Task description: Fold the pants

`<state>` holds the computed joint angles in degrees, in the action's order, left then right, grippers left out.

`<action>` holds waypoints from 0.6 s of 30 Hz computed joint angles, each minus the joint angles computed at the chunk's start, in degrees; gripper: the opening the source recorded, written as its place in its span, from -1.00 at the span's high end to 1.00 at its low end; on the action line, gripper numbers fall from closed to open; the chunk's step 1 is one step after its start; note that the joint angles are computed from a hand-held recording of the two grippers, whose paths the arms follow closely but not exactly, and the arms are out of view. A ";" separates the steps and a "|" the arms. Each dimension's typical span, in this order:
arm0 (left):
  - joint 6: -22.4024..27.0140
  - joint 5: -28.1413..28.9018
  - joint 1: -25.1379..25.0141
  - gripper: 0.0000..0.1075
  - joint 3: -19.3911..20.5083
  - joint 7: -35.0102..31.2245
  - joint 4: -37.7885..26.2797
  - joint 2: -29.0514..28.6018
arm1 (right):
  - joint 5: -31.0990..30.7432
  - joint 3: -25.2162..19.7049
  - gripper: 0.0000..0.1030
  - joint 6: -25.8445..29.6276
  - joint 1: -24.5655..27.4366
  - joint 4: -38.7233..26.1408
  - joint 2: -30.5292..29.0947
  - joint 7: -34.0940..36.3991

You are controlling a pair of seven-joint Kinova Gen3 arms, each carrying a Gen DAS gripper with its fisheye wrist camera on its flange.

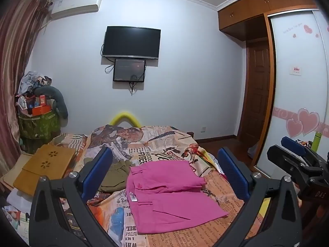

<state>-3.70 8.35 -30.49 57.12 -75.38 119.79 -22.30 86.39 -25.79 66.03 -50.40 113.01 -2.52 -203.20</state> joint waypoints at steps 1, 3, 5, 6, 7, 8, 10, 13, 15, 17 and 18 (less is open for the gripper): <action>-0.08 0.00 -0.49 -0.92 0.38 -0.05 0.01 -0.32 | -0.03 0.00 -1.00 -0.02 0.00 -0.02 -0.01 -0.02; -1.26 0.24 0.72 -0.92 -0.75 0.26 0.98 -0.43 | -0.13 0.02 -1.00 -0.11 0.02 -0.06 -0.04 -0.03; -1.16 0.58 0.33 -0.92 -0.37 0.12 0.93 -0.81 | -0.04 0.03 -1.00 -0.14 0.04 0.01 -0.10 -0.30; -1.11 0.64 0.61 -0.92 -0.58 0.08 0.99 -0.87 | -0.04 0.02 -1.00 -0.14 0.06 0.01 -0.10 -0.30; -1.90 0.51 0.65 -0.92 -0.65 -0.06 1.60 -0.44 | -0.02 0.00 -1.00 -0.09 0.06 0.01 -0.11 -0.22; -1.76 0.61 0.62 -0.92 -0.70 -0.29 1.47 -0.21 | -0.01 -0.03 -1.00 -0.07 0.05 0.00 -0.12 -0.17; -1.66 1.02 -0.39 -0.92 0.35 -0.38 1.17 -0.42 | -0.05 0.03 -1.00 -0.23 0.14 0.07 -0.13 -0.36; -1.16 1.13 -0.41 -0.92 0.21 -0.49 0.72 -0.52 | 0.00 0.10 -1.00 -0.45 0.25 0.18 -0.12 -0.51; -0.92 1.06 -0.50 -0.92 0.20 -0.57 0.55 -0.75 | 0.12 0.14 -1.00 -0.53 0.31 0.26 -0.06 -0.68; -0.70 1.15 -1.46 -0.92 0.99 -0.44 0.30 -1.32 | 0.03 0.08 -1.00 -0.46 0.24 0.21 -0.17 -0.52; -0.86 1.13 -1.89 -0.92 1.43 -0.36 0.36 -1.51 | 0.09 0.04 -1.00 -0.42 0.24 0.26 -0.19 -0.57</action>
